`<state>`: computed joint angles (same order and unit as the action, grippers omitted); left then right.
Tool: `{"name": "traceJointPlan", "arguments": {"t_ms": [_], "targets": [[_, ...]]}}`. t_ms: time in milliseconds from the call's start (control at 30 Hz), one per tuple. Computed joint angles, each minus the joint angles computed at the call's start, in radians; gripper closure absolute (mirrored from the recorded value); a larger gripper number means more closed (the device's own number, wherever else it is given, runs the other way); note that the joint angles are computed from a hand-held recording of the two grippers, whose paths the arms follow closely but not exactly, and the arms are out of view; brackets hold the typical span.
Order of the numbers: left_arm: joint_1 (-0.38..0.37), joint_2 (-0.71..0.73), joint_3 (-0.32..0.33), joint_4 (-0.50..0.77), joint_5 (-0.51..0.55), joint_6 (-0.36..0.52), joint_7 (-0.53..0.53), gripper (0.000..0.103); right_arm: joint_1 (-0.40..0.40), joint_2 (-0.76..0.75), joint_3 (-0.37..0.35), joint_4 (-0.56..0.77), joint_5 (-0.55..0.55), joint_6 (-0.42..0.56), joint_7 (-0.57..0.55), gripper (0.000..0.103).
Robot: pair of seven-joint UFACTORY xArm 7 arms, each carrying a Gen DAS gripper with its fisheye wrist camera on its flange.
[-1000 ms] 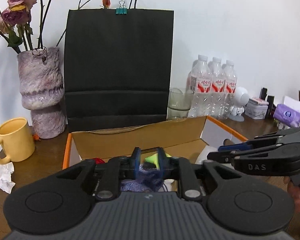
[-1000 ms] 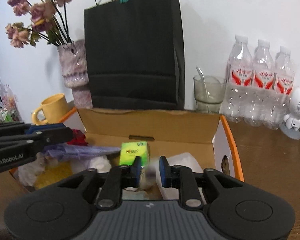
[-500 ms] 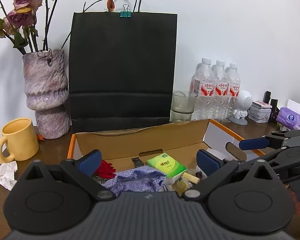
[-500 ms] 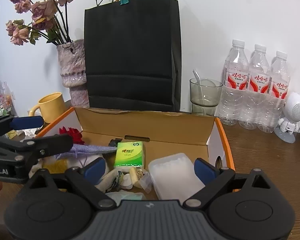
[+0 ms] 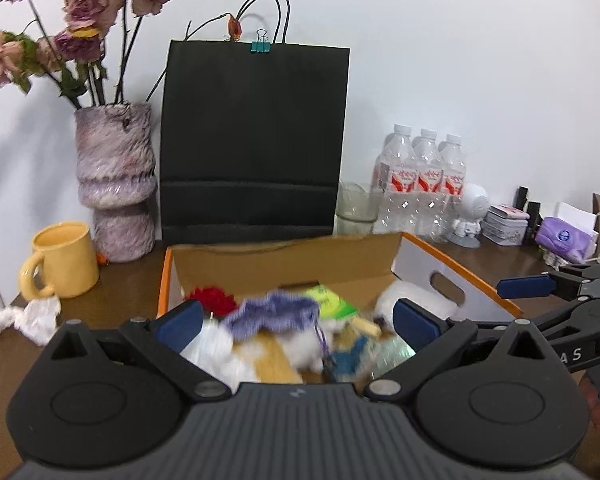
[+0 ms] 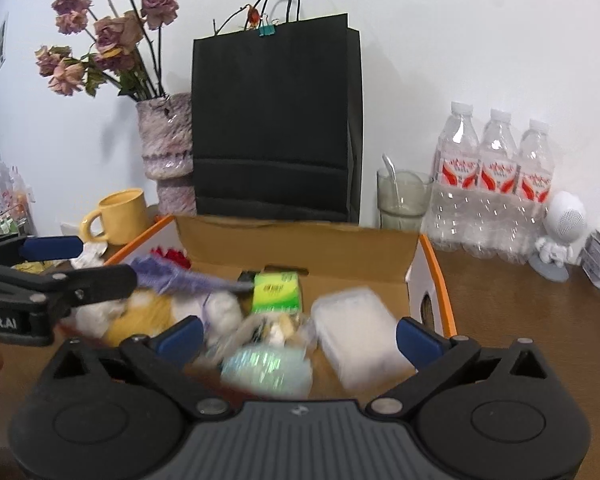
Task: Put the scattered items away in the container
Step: 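Grasp a clear packet with the left tool while the right tool grasps the black carabiner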
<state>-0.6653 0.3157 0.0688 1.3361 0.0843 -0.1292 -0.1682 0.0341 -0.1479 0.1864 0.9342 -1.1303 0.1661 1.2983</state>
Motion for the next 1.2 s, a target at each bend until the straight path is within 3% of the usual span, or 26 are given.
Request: {"name": "traceJointPlan", "arguments": {"t_ms": [67,200,300,433,600,767,867,1000,1067,1200], "targets": [[0.0,-0.049,-0.002,-0.074,0.005,-0.008,0.005,0.0,0.021,-0.055,-0.005,-0.067,0.076,0.001,-0.048,0.0],[0.055,-0.124,-0.066,-0.209,0.005,0.001,0.028,0.0,0.043,-0.148,0.02,-0.183,0.214,0.023,-0.132,0.0],[-0.027,-0.145,0.021,-0.263,0.04,0.044,-0.035,0.0,0.036,-0.186,0.059,-0.247,0.281,0.046,-0.136,0.0],[-0.032,-0.147,0.027,-0.291,0.107,0.068,-0.092,0.0,0.0,-0.184,0.128,-0.278,0.334,0.079,-0.126,0.0],[-0.025,-0.137,0.03,-0.287,0.202,0.108,-0.159,0.0,-0.023,-0.173,0.171,-0.286,0.326,0.104,-0.086,0.0],[0.08,-0.131,-0.083,-0.281,0.215,0.128,-0.135,0.0,-0.047,-0.178,0.214,-0.284,0.238,0.145,0.0,0.0],[0.108,-0.126,-0.113,-0.275,0.227,0.134,-0.128,0.0,-0.06,-0.182,0.223,-0.288,0.145,0.136,0.092,0.0],[0.135,-0.125,-0.142,-0.275,0.212,0.135,-0.102,0.0,-0.026,-0.182,0.188,-0.291,0.135,0.141,0.094,0.0],[0.126,-0.125,-0.133,-0.273,0.22,0.137,-0.111,0.0,-0.017,-0.182,0.185,-0.288,0.134,0.161,0.103,0.0],[-0.014,-0.122,0.022,-0.255,0.393,0.156,-0.33,0.0,-0.004,-0.178,0.175,-0.284,0.119,0.176,0.128,0.0]]}}
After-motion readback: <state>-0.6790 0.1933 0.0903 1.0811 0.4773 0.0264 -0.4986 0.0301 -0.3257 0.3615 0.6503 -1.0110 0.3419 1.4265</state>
